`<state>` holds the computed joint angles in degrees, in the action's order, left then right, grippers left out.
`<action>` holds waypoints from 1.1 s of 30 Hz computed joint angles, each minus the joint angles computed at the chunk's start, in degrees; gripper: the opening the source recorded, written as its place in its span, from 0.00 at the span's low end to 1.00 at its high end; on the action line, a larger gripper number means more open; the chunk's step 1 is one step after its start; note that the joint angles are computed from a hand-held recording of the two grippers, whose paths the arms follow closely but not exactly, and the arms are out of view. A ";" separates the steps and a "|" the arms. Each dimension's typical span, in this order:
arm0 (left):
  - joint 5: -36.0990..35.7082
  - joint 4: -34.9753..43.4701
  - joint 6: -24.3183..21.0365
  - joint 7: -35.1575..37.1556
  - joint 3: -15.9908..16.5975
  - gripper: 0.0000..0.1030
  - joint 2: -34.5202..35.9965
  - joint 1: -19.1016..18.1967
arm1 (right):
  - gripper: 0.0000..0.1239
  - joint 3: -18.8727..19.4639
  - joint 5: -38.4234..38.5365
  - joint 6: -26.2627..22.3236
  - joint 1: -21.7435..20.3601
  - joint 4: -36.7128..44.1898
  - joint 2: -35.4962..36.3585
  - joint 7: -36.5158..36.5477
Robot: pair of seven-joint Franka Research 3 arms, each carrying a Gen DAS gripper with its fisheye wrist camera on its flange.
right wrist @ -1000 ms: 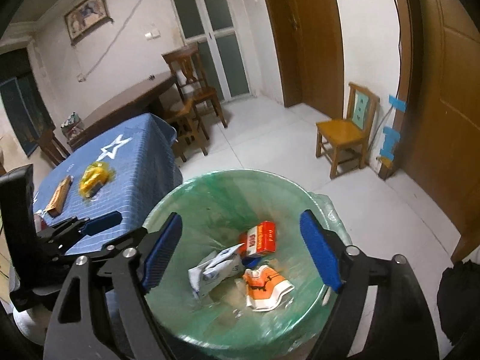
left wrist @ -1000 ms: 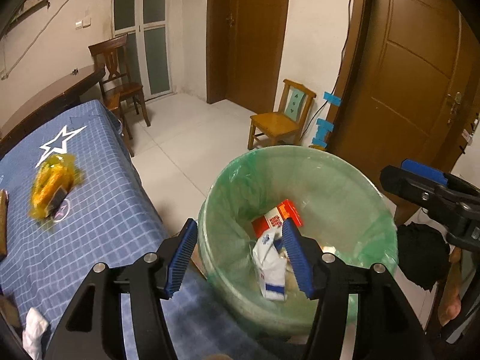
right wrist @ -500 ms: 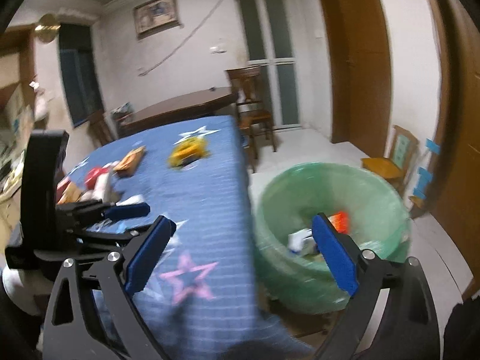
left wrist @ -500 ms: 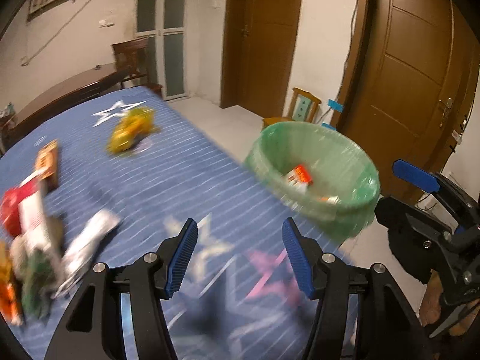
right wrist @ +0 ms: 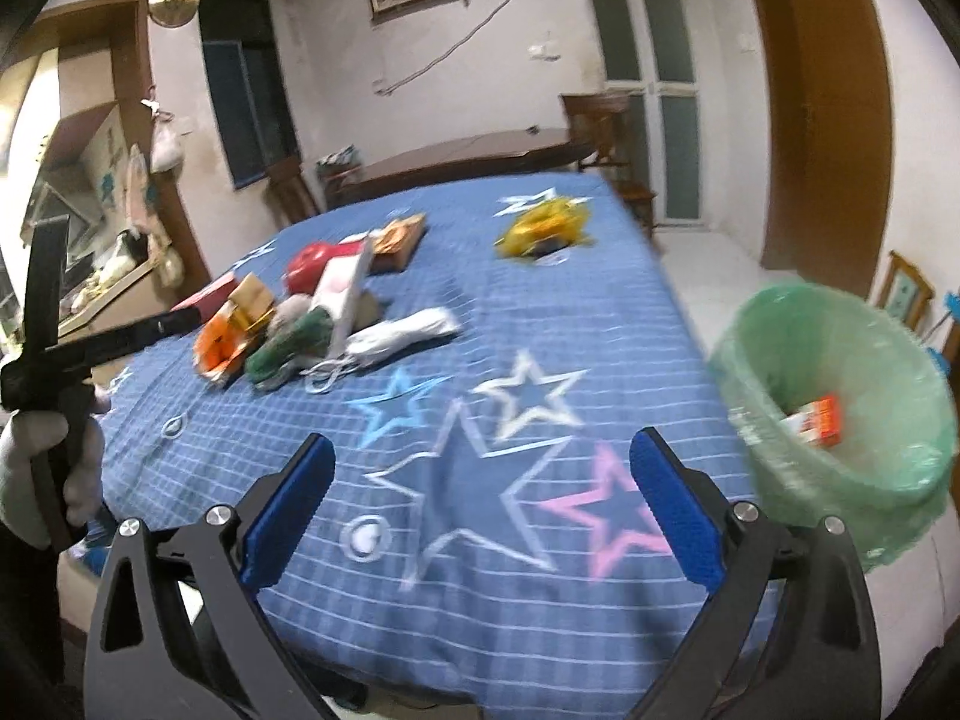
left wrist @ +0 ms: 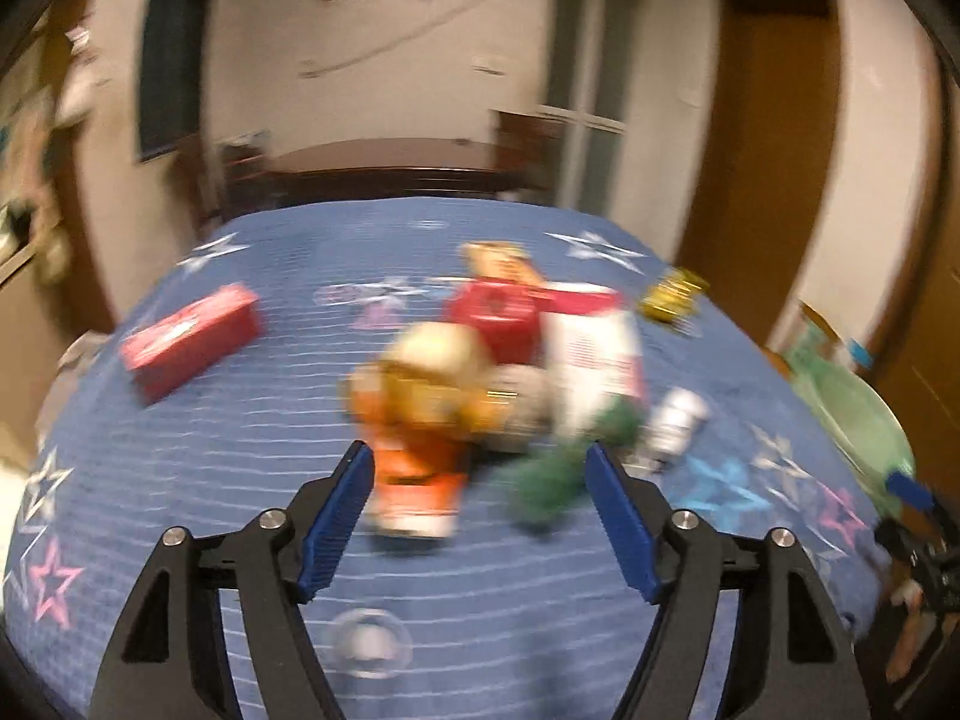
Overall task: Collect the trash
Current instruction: 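Move both tools back over the trash pile on the table, then grasp the orange-white wrapper with the left gripper while the right grasps the white cloth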
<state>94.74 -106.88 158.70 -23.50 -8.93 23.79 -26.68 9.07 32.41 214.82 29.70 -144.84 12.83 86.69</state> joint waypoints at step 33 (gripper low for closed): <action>-33.92 5.95 18.83 33.32 12.55 0.23 12.13 -2.65 | 0.40 -3.45 -26.76 -31.22 -5.61 31.81 16.33 33.76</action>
<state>60.82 -100.92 177.52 9.82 3.63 35.92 -29.33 5.62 5.65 183.61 24.09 -113.03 29.16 120.45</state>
